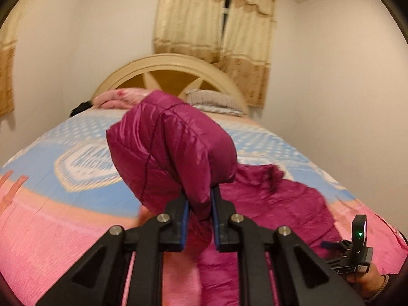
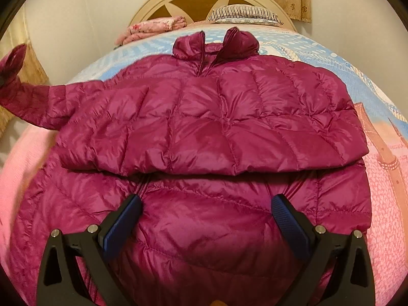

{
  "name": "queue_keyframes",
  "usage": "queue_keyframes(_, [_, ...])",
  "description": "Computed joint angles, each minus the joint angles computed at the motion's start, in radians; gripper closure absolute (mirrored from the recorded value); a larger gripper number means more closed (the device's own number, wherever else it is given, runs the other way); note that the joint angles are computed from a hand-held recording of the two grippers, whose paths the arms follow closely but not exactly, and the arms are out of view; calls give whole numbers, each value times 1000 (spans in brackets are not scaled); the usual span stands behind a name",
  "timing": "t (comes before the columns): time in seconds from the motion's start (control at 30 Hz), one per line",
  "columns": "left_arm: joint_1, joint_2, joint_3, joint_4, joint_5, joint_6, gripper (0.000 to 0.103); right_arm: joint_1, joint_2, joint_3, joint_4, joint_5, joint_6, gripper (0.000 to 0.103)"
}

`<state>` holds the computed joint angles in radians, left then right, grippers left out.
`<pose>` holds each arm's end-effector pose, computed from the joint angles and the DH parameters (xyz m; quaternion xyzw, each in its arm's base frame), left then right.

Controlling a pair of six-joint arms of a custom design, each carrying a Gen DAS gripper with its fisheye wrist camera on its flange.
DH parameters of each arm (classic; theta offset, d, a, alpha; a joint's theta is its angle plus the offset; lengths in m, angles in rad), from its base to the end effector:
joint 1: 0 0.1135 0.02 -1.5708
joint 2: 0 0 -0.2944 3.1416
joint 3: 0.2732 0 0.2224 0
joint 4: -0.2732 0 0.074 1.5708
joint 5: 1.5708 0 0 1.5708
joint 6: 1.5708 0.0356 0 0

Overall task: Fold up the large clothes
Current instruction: 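Grasp the jacket side edge with the left gripper and lift it, then lay the lifted side over the jacket body and open the left gripper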

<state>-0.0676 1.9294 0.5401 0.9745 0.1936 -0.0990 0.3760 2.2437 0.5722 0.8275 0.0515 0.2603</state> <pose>0.3195 -0.0285 0.1455 0.0397 0.8344 -0.1259 0.5352 0.2932 0.1138 0.0428 -0.0449 0.9334 0.0883 0.3450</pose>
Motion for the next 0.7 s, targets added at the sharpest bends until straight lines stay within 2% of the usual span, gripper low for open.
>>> queue_keyframes(0.17, [-112, 2, 91, -96, -27, 17, 87, -43, -87, -149, 152, -36, 11, 1])
queue_keyframes(0.33, [-231, 78, 196, -154, -66, 8, 87, -97, -124, -274, 299, -42, 12, 1])
queue_keyframes(0.53, [-345, 184, 280, -212, -92, 23, 87, -163, -46, -388, 540, -50, 31, 1])
queue_keyframes(0.7, [-396, 232, 314, -270, -94, 35, 83, -224, 51, -412, 661, -108, 73, 1])
